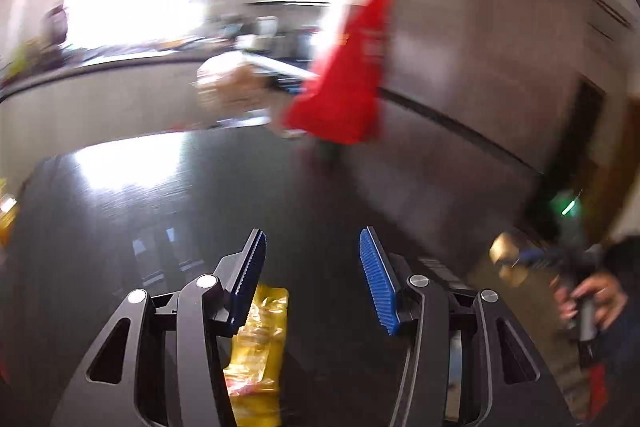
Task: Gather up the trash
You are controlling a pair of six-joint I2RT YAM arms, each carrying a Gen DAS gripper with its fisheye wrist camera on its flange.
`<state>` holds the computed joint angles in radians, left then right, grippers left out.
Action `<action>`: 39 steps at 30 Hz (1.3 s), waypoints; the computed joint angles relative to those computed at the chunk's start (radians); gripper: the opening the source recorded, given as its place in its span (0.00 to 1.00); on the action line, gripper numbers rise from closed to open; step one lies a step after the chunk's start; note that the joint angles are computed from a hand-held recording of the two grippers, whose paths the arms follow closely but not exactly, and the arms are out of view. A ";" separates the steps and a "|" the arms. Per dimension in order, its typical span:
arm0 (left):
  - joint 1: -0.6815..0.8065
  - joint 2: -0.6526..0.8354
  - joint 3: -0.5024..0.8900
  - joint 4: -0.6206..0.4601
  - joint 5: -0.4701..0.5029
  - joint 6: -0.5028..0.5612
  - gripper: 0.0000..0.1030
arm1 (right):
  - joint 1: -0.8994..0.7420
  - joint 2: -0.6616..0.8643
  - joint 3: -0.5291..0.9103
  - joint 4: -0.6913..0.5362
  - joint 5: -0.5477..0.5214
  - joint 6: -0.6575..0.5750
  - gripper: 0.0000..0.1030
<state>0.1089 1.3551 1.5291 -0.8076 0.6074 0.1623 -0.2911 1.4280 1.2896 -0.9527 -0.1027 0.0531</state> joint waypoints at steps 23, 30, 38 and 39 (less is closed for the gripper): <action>-0.958 0.292 0.164 0.001 -0.470 -0.355 0.59 | -0.798 0.321 -0.228 0.273 -0.371 -0.436 0.93; -0.636 0.052 0.063 -0.183 -0.728 -0.143 0.86 | -0.701 0.257 -0.226 0.233 -0.502 -0.390 0.93; -0.463 0.249 0.080 -0.278 -0.712 0.526 0.82 | -0.580 0.099 -0.251 0.158 -0.572 -0.363 0.93; -0.449 0.294 0.100 -0.293 -0.694 0.571 0.79 | -0.589 0.085 -0.255 0.147 -0.574 -0.369 0.93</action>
<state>-0.3400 1.6490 1.6292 -1.1002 -0.0867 0.7333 -0.8797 1.5127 1.0350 -0.8053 -0.6766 -0.3159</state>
